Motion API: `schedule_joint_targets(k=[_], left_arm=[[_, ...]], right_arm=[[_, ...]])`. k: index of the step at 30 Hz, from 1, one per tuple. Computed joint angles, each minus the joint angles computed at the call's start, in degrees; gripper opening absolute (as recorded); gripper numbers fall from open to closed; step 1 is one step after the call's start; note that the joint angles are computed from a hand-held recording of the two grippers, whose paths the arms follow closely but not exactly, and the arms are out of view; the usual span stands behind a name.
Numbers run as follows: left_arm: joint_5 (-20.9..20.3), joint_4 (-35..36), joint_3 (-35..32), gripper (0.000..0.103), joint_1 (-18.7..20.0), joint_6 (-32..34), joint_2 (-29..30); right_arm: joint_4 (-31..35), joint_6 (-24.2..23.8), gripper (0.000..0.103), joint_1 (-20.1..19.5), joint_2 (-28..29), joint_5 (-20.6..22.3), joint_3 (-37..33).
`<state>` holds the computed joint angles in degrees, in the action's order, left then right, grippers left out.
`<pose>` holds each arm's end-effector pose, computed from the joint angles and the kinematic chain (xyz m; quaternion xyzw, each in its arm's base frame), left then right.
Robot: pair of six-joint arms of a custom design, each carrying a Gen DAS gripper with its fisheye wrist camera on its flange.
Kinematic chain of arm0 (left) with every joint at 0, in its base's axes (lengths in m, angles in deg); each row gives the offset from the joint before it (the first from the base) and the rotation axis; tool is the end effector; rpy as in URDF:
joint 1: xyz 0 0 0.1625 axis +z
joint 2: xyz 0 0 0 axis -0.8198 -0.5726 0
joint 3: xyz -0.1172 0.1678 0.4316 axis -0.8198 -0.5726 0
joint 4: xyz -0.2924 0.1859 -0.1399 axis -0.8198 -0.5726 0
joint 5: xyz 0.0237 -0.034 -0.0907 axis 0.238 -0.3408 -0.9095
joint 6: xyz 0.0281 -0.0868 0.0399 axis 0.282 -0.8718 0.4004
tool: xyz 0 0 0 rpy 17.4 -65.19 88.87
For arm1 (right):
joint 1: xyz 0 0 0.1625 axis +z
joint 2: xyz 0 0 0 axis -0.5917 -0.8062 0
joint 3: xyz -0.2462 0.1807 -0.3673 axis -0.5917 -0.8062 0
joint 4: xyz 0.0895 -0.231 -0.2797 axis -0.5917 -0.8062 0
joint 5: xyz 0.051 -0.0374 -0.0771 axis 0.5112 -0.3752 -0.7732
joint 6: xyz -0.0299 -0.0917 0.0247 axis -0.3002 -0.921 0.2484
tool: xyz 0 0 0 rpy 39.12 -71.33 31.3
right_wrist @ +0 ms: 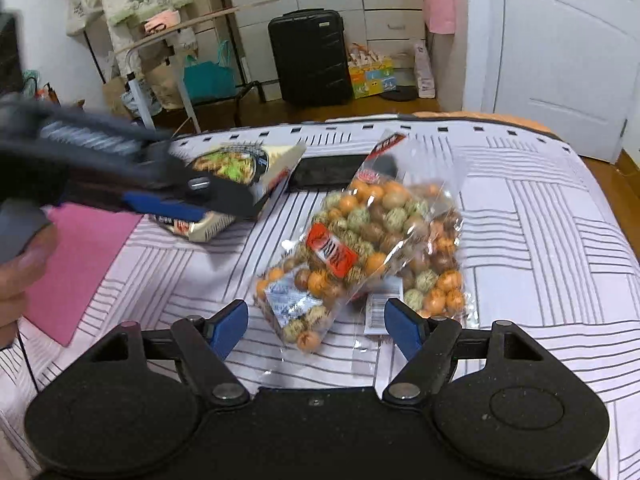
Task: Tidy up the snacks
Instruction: 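Move the left gripper to the clear quail-egg bag and close on it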
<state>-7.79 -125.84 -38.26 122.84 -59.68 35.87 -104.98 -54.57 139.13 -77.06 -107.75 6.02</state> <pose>-0.1911 -0.8556 0.1936 0.3124 0.9401 -0.1225 0.0601 0.2325 -0.7124 0.1103 0.0628 -0.8694 0.3690 0.3227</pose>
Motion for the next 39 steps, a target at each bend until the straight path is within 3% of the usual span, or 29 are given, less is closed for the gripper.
schedule_joint_targets(k=[6, 9, 13, 15, 19, 22, 25, 27, 30, 33, 39], left_arm=[[-0.8, 0.6, -3.5, 0.055, 0.4, 0.9, 4.6], [-2.2, 2.7, -6.7, 0.055, 0.9, 0.0, 7.1], [-4.4, 3.6, -8.8, 0.066, 1.7, -0.2, 8.7], [-5.8, 9.0, -12.6, 0.065, 1.9, -0.7, 9.8], [-12.4, 25.4, -25.0, 0.062, 2.8, -3.3, 13.4], [-14.2, 31.6, -29.6, 0.056, 2.9, -3.9, 14.9], [-11.4, 22.0, -20.5, 0.056, 2.3, -2.8, 11.4], [-7.6, 13.5, -13.9, 0.057, 1.8, -1.3, 9.1], [-3.2, 6.3, -9.2, 0.059, 1.3, 0.7, 7.8], [-2.7, 0.7, -4.9, 0.064, 1.6, 2.2, 6.5], [-5.5, 4.1, -7.2, 0.073, 3.0, -3.9, 7.3]], right_arm=[[-3.1, -3.7, 0.079, -1.6, 2.4, 1.7, -2.5], [-4.3, -6.7, 0.079, -1.9, 4.0, 0.5, -4.6], [-5.4, -10.1, 0.080, -2.4, 4.6, 1.2, -4.8], [-5.1, -10.4, 0.080, -2.7, 4.3, 2.2, -4.4], [-2.4, -8.4, 0.080, -2.3, 3.4, 3.2, -3.5], [-3.4, -11.1, 0.081, -1.5, 4.4, 1.6, -4.4], [-4.8, -13.7, 0.080, -1.4, 5.5, 0.4, -5.6], [-4.8, -12.6, 0.080, -1.8, 5.5, 0.6, -5.7], [-5.4, -11.3, 0.080, -2.3, 5.0, 1.7, -5.0], [-5.8, -13.2, 0.081, -2.4, 5.0, 2.0, -4.9], [-9.2, -16.6, 0.081, -3.0, 4.6, 3.7, -2.7]])
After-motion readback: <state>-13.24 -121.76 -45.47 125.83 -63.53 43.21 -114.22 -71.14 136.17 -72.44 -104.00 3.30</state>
